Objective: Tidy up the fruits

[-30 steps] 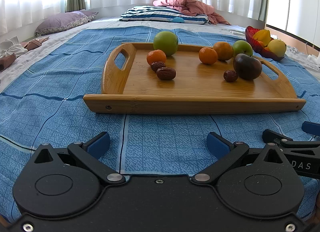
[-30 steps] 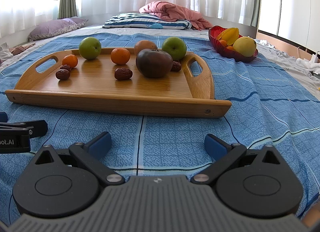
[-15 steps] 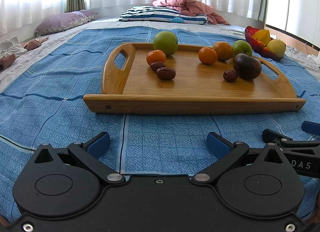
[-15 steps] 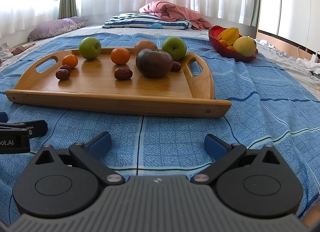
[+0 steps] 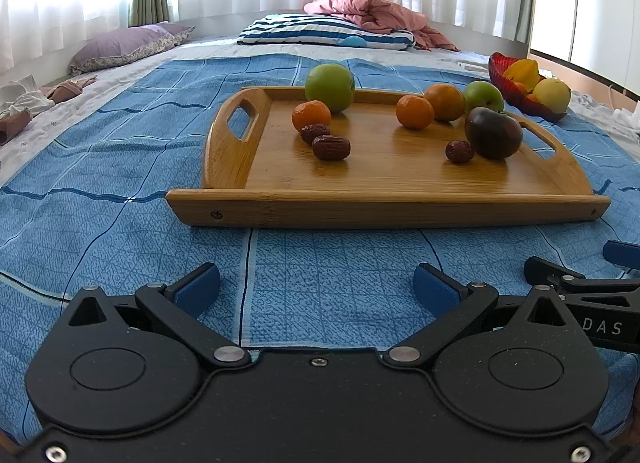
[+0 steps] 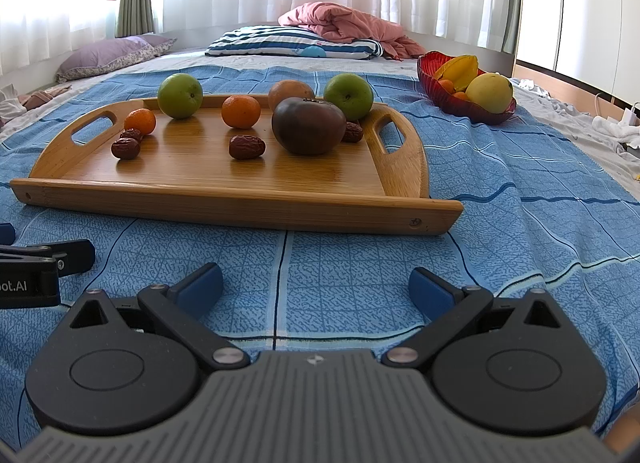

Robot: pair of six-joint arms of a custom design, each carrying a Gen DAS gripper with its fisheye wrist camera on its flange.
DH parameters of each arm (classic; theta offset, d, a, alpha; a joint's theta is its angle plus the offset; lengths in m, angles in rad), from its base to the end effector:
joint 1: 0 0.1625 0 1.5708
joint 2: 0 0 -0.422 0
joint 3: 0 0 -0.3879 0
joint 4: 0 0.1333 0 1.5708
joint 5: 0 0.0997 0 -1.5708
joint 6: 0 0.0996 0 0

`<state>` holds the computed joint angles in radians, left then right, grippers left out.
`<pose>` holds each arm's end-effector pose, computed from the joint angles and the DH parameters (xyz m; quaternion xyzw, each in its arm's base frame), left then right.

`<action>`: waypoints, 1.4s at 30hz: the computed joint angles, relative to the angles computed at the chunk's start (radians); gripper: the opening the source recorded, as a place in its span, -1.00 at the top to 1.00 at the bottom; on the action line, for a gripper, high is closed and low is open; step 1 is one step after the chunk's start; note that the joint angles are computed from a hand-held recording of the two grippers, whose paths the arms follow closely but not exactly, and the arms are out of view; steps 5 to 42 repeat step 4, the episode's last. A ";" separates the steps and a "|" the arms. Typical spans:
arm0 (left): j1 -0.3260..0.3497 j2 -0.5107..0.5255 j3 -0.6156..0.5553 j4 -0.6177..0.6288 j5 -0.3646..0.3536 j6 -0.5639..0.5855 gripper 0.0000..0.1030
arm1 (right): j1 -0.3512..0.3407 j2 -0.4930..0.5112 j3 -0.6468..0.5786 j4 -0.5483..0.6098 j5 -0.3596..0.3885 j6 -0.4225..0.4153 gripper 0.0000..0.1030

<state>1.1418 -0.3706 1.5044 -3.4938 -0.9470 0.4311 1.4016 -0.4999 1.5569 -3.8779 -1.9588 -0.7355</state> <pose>-0.1109 -0.7027 -0.0223 0.2591 0.8478 -0.3656 0.2837 -0.0202 -0.6863 0.0925 0.1140 -0.7956 0.4481 0.3916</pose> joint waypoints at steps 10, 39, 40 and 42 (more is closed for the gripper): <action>0.000 0.001 0.000 -0.004 0.000 0.002 -1.00 | 0.000 0.000 0.000 0.000 0.000 0.000 -1.00; 0.000 0.001 0.000 -0.004 0.000 0.002 -1.00 | 0.000 0.000 0.000 0.000 0.000 0.000 -1.00; 0.000 0.001 0.000 -0.004 0.000 0.002 -1.00 | 0.000 0.000 0.000 0.000 0.000 0.000 -1.00; 0.000 0.001 0.000 -0.004 0.000 0.002 -1.00 | 0.000 0.000 0.000 0.000 0.000 0.000 -1.00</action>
